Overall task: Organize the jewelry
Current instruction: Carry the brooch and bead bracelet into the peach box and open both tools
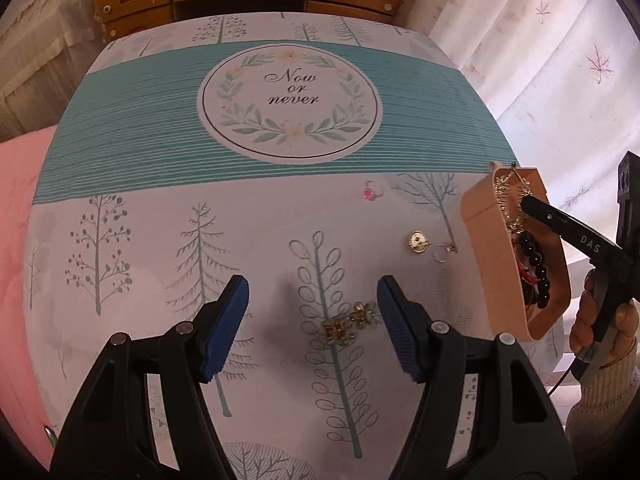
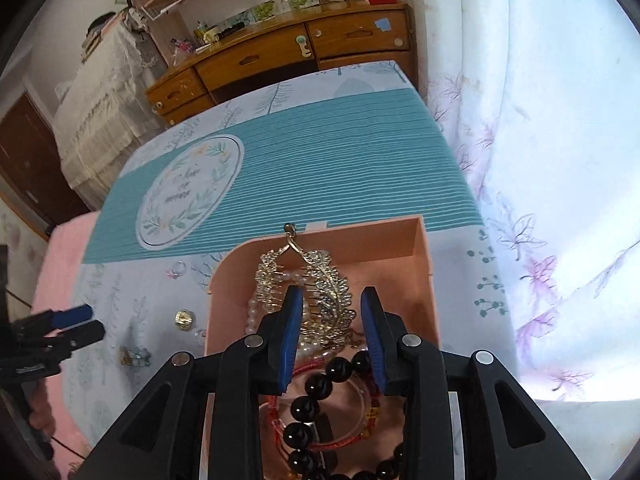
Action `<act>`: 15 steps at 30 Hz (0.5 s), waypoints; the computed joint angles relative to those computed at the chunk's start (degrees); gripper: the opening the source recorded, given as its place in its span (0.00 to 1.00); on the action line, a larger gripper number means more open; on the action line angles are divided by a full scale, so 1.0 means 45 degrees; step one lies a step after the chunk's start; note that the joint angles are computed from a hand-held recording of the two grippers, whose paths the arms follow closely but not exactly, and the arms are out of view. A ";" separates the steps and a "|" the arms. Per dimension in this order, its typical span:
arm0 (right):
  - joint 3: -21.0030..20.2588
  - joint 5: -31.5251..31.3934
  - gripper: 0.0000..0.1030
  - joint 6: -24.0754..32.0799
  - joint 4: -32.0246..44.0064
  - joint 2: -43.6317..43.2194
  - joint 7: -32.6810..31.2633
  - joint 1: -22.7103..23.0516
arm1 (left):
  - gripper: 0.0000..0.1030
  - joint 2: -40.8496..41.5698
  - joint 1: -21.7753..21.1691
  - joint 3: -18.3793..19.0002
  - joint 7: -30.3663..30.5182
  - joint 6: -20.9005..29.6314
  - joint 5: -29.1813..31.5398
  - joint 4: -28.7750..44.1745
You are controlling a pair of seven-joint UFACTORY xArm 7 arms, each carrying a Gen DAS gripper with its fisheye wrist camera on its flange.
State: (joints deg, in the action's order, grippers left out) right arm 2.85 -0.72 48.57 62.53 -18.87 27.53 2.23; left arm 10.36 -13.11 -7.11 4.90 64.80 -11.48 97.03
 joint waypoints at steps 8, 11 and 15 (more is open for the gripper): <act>-0.0371 0.1414 0.18 0.0362 -0.0306 -0.0113 0.0662 -0.0018 | 0.62 -0.0132 0.0071 0.0123 -0.0536 -0.0106 0.0291 -0.0551; -0.0427 0.1930 0.13 0.0870 -0.0407 -0.0295 0.1145 0.0012 | 0.62 -0.0229 0.0099 0.0121 -0.0635 -0.0113 0.0274 -0.0750; -0.0033 0.1490 0.12 0.1432 -0.0527 -0.0675 0.1935 -0.0026 | 0.62 -0.0366 0.0090 0.0115 -0.0628 -0.0229 0.0382 -0.1013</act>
